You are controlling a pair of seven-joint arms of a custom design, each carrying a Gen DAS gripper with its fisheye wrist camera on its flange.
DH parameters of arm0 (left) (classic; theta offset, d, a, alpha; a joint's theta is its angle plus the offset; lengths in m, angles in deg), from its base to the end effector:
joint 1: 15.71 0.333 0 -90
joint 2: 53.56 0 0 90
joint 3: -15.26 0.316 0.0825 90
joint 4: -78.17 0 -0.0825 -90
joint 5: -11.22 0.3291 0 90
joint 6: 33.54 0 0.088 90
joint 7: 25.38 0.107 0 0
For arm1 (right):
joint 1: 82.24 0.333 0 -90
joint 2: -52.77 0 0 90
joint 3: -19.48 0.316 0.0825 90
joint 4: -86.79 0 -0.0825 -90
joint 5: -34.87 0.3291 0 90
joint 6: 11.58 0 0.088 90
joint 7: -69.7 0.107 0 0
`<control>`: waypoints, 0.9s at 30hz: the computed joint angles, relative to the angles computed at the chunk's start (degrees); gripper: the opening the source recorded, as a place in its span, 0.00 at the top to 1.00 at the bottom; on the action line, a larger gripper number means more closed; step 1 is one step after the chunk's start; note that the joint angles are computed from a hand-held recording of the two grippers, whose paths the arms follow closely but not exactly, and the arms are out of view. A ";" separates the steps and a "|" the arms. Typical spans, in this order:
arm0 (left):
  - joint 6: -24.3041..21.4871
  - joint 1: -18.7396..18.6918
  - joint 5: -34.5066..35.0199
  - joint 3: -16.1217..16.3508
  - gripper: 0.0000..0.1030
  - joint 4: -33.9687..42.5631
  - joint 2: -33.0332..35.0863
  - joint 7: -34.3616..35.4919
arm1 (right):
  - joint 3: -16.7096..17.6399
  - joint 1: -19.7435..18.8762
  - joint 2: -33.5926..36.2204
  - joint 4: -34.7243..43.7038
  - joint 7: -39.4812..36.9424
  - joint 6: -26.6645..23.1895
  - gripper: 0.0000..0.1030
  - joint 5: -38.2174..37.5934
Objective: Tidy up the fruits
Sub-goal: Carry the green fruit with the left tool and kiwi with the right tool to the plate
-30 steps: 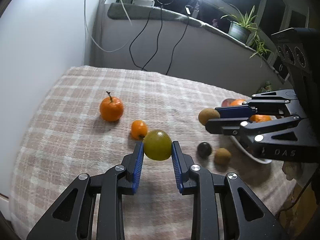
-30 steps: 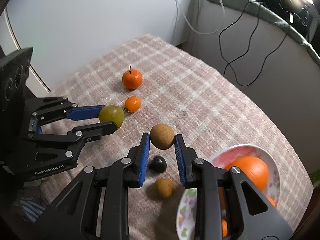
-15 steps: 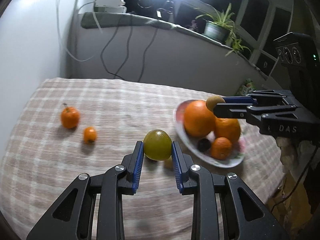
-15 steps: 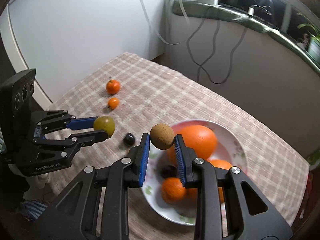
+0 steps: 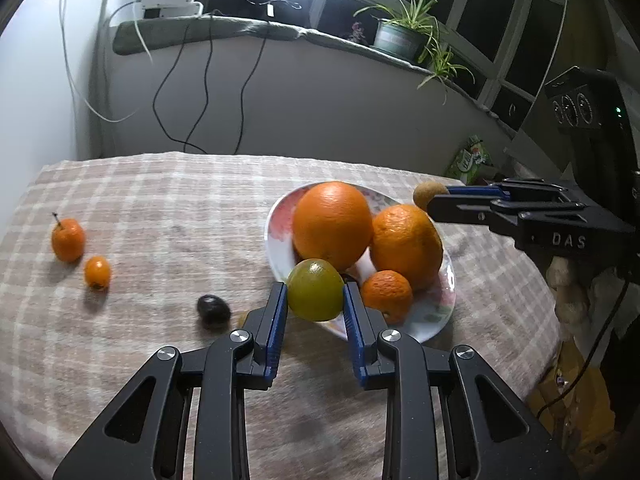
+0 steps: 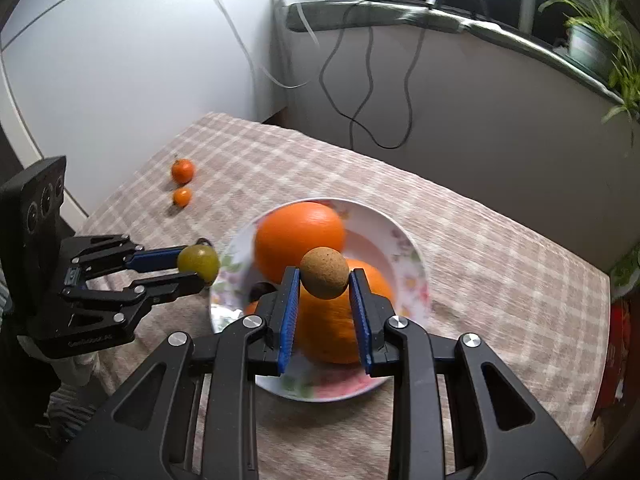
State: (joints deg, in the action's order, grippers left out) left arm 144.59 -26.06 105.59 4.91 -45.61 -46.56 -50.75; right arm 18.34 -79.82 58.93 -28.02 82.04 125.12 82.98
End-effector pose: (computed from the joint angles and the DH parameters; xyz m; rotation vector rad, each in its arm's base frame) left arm 0.4410 -0.2542 0.4103 -1.8475 1.7901 -1.0751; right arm 0.5556 0.0197 0.4632 -2.2923 0.8934 -0.2271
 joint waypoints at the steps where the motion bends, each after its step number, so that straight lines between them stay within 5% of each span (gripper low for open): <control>1: -0.13 -0.11 -0.89 -0.08 0.74 0.12 0.23 0.99 | -0.19 -0.21 0.49 0.57 0.20 -0.12 0.74 0.15; 14: -1.15 -2.23 -11.33 0.92 0.74 1.00 2.17 11.54 | 0.03 -2.77 9.85 11.20 7.35 -2.03 0.74 -2.41; 27: -0.70 -3.29 -14.61 2.25 0.74 1.03 2.81 14.13 | 1.11 -3.89 13.55 14.74 10.37 -3.09 0.74 -4.29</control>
